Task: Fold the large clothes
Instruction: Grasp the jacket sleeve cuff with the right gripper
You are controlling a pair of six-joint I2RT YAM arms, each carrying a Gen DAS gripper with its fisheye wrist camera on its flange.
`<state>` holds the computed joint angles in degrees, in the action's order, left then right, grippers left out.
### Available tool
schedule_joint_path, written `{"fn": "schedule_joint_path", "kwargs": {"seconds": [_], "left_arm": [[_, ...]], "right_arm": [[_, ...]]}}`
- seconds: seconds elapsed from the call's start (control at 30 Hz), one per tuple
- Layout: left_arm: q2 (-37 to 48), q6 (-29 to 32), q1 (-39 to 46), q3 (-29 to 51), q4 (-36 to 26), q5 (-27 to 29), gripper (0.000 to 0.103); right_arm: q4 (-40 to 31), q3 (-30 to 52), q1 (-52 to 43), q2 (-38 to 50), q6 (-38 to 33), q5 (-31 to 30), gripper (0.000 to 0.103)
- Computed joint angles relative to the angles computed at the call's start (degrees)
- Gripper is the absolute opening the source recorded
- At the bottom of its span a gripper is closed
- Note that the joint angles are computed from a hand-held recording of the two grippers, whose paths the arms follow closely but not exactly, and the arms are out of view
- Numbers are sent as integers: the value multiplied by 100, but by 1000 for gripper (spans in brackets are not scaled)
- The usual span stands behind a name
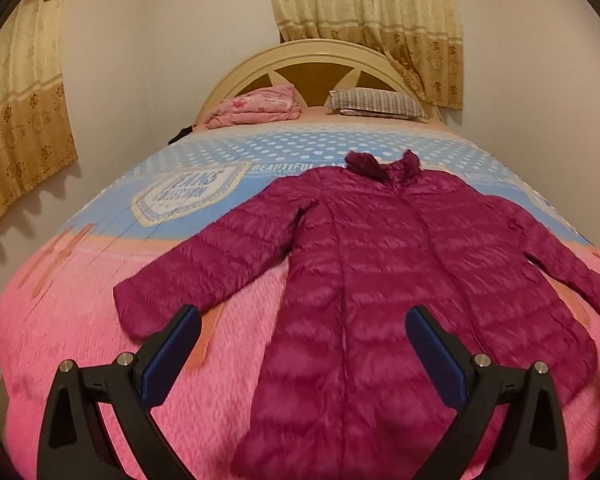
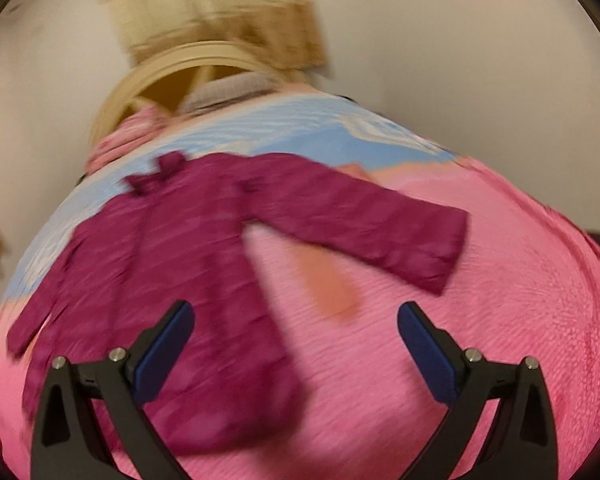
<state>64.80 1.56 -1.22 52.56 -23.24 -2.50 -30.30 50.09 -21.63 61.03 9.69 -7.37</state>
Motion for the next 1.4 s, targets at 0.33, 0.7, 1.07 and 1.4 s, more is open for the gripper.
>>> {"fn": "schedule_joint_path", "kwargs": {"seconds": [0.33, 0.7, 1.07, 1.4], "left_arm": [[1206, -21, -120, 350, 504, -138, 102], [1607, 252, -74, 558, 530, -153, 102], [1645, 448, 285, 742, 659, -17, 102], [2040, 614, 715, 1206, 635, 63, 102]], "right_arm": [[355, 1120, -1609, 2481, -205, -445, 89], [352, 1528, -1554, 3068, -935, -493, 29], [-137, 2647, -852, 2629, -1984, 446, 27], [243, 3436, 1663, 3245, -2260, 1466, 26]]}}
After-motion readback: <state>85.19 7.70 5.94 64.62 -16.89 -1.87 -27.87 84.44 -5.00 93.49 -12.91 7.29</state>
